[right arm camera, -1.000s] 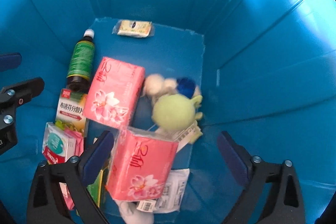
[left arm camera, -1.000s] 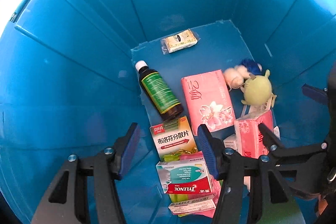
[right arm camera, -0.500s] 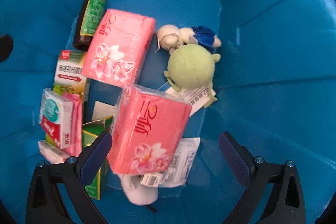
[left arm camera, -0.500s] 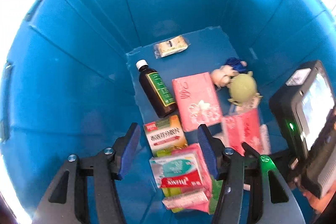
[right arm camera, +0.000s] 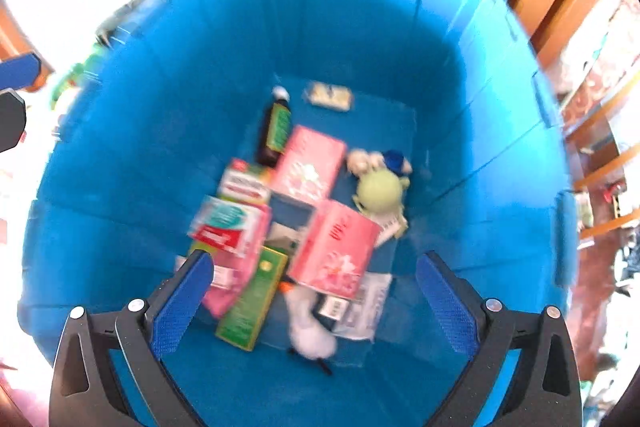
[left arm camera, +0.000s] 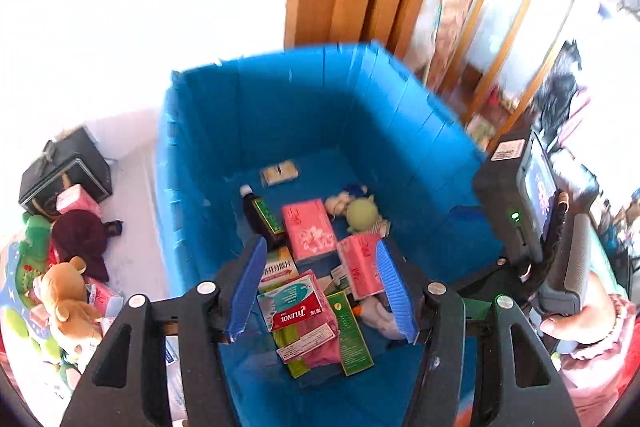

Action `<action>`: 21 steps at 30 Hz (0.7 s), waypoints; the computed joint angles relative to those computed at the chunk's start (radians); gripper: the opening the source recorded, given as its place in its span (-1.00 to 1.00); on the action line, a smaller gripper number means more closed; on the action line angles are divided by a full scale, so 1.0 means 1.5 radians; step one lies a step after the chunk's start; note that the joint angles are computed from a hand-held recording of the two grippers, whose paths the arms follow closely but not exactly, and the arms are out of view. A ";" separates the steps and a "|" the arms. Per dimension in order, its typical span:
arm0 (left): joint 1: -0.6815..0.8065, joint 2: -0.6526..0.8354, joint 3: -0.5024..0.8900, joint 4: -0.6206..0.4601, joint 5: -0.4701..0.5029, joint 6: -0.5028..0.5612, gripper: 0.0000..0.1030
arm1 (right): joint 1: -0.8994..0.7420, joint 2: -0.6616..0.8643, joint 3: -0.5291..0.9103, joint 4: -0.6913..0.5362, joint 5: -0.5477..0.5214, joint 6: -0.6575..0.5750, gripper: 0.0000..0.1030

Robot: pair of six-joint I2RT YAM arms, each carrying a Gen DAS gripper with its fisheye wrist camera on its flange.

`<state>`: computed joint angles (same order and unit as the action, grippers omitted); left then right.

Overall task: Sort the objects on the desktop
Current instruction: 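Withdraw both tools from the crate back toward the pile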

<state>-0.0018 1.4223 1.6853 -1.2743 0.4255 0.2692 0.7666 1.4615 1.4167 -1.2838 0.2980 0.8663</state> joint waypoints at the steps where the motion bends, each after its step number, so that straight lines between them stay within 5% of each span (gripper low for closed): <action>1: 0.032 -0.028 -0.018 0.000 0.022 0.013 0.23 | 0.024 -0.003 0.015 -0.006 0.017 0.018 0.99; 10: 0.407 -0.149 -0.160 0.036 0.169 0.175 0.23 | 0.219 0.081 0.142 0.049 0.149 0.131 1.00; 17: 0.667 -0.060 -0.223 0.071 0.180 0.373 0.23 | 0.284 0.281 0.361 0.077 0.198 0.095 1.00; 21: 0.785 0.008 -0.273 0.164 0.173 0.428 0.23 | 0.312 0.412 0.522 0.093 0.227 0.060 1.00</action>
<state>1.1750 1.4345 1.2765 -1.0288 0.6854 0.9114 1.2352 2.0800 2.2002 -1.1443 0.6379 0.9558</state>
